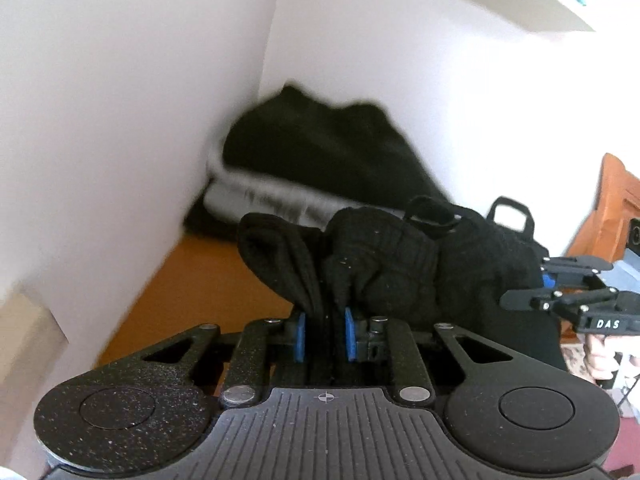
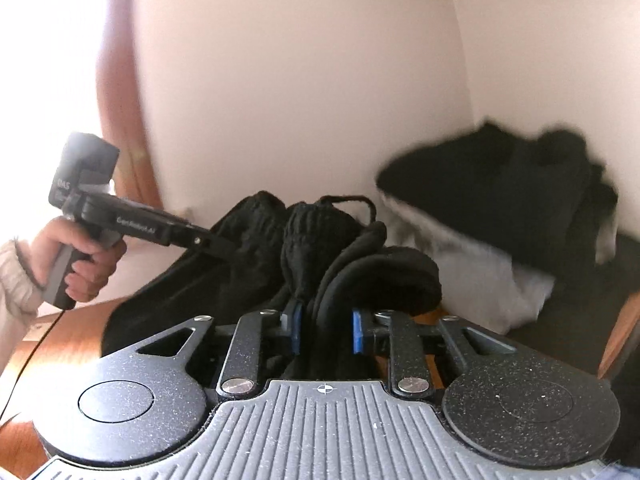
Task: Fold clothes
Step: 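Close both grippers on the black trousers at the drawstring waistband, then lift the trousers with both grippers onto the clothes pile and open both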
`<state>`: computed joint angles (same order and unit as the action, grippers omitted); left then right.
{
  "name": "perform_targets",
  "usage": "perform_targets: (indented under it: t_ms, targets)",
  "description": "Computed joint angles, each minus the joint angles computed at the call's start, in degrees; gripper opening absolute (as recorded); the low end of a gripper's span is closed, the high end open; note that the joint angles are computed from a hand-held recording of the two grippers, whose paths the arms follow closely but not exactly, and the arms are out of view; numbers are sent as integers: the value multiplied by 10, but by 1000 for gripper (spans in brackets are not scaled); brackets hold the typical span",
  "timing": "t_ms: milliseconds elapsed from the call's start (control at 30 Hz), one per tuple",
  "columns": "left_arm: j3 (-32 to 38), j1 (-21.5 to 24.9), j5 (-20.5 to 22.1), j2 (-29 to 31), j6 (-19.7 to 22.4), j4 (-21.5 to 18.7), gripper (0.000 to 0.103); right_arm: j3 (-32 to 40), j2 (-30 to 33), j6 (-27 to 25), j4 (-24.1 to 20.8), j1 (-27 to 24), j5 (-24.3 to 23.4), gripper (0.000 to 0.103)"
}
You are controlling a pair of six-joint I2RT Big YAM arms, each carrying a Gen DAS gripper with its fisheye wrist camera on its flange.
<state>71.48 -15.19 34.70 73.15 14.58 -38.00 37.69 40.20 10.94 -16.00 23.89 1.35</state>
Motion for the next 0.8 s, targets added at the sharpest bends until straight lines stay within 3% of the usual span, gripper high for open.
perform_targets:
  t_ms: [233, 433, 533, 633, 733, 800]
  targets:
    - [-1, -17, -9, -57, -28, 60, 19, 22, -38, -51, 15, 25, 44, 23]
    - [73, -55, -56, -32, -50, 84, 19, 63, -36, -87, 47, -33, -6, 23]
    - [164, -88, -96, 27, -59, 75, 19, 82, -27, -78, 78, -98, -48, 22]
    - [274, -118, -132, 98, -60, 53, 19, 112, 15, -49, 116, -193, -136, 22]
    - [423, -145, -171, 197, -43, 2, 19, 159, 90, -27, 151, -262, -188, 22]
    - [567, -157, -190, 293, -43, -55, 19, 194, 145, -21, 159, -294, -195, 23]
